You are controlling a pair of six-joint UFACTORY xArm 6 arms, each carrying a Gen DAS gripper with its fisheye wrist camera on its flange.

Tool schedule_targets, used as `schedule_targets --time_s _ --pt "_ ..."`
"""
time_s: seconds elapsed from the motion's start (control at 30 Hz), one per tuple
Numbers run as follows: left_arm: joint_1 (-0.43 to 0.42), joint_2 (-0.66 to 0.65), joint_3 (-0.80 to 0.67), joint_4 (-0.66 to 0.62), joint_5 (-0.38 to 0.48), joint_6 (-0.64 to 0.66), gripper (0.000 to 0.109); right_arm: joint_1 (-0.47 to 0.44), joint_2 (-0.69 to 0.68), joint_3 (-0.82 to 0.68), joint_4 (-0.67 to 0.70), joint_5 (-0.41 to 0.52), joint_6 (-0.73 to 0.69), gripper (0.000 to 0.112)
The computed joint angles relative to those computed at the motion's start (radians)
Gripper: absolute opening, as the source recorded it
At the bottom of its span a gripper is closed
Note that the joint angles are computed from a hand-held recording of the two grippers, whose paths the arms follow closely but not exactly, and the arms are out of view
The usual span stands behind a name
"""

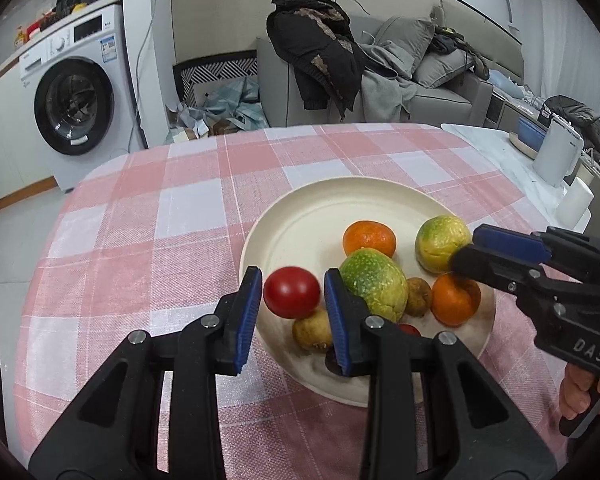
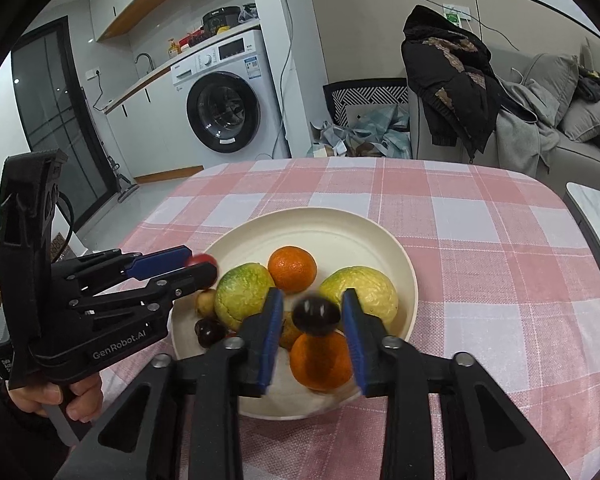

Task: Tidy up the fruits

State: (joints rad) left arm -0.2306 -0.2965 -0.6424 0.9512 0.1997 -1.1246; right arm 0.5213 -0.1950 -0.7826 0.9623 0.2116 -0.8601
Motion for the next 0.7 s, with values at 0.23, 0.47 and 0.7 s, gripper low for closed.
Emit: schedule_targets --time_s 0.23,0.47,0.7 --pt "0.009 -0.107 0.069 0.082 -0.016 -0.107 0.067 0.004 -0.069 0.064 -0.024 -0.061 0.010 0.061" --pt "0.013 -0.282 0.190 0.167 -0.032 -0.213 0.086 0.031 -0.154 0.139 0.064 -0.122 -0.078 0.103" --pt "-0.056 -0.452 0.283 0.216 0.050 -0.265 0.102 0.044 -0.205 0.158 0.347 -0.109 -0.338 0.103"
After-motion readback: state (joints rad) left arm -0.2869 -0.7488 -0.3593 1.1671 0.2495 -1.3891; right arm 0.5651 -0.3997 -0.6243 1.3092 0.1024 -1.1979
